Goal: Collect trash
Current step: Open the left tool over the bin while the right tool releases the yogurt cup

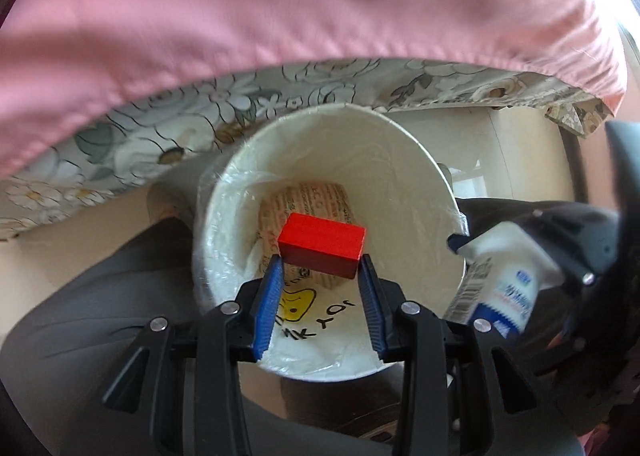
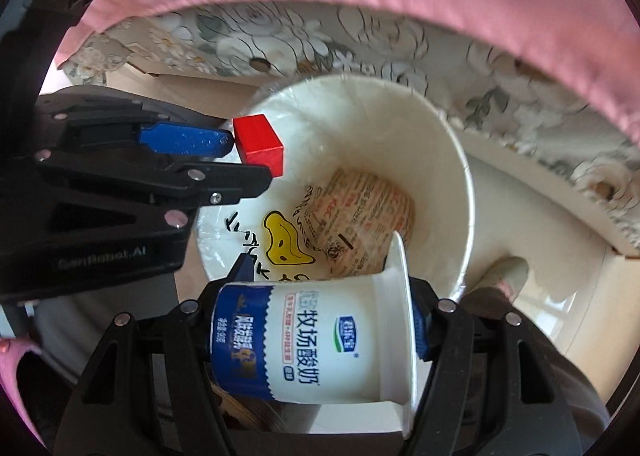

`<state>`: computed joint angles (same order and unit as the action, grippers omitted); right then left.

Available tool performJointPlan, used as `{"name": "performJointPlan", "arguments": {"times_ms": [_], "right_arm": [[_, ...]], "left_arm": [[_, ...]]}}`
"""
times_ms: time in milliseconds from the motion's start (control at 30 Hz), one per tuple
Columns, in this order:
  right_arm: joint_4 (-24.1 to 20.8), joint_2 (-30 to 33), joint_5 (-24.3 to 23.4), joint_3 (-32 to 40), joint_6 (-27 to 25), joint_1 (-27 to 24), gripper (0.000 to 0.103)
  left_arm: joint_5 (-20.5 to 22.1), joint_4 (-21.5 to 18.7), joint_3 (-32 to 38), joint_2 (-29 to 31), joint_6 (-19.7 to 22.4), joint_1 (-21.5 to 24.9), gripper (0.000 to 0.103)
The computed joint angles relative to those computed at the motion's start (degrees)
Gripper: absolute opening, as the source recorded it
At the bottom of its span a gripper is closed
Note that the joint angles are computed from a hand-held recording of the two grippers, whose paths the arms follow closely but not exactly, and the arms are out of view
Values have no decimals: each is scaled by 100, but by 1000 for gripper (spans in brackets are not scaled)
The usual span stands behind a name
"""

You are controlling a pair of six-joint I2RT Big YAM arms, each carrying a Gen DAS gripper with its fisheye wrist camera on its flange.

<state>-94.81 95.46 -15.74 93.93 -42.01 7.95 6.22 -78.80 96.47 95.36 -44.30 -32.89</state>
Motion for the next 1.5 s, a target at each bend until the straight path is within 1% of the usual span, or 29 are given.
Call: {"name": "performJointPlan", "arguments": {"times_ms": [200,467,567,667,700,800,867,967,1200,1367,1500], "right_arm": [[178,92,100,-290,192,79,67],[168,401,129,-415,535,76,67],[282,454,183,-500,621,88,67],[364,488,152,-514,769,131,70],[394,498,170,-519,820,132,71],[442,545,315,-473,955,164,71],[433,583,339,-441,1021,169,73],[421,613,304,-427,1031,152,74],[495,571,268,-462,960,161,74],[383,528,290,-399,938,145,74],[187,414,183,-273,854,86,74]], "left_arm": [[299,175,-190,154,-146,36,41],[710,327,-374,362,-211,158,41],[918,468,-440,428,-259,190,38],[1052,551,-534,448,-334,243,38],[1060,582,-565,450,-376,251,38],[1006,625,-603,441,-435,239,52],[975,647,-625,437,-437,243,54],[978,635,-596,472,-492,241,60],[929,582,-500,513,-442,265,61],[843,432,-451,443,-404,257,61],[642,253,-282,351,-344,222,61]]}}
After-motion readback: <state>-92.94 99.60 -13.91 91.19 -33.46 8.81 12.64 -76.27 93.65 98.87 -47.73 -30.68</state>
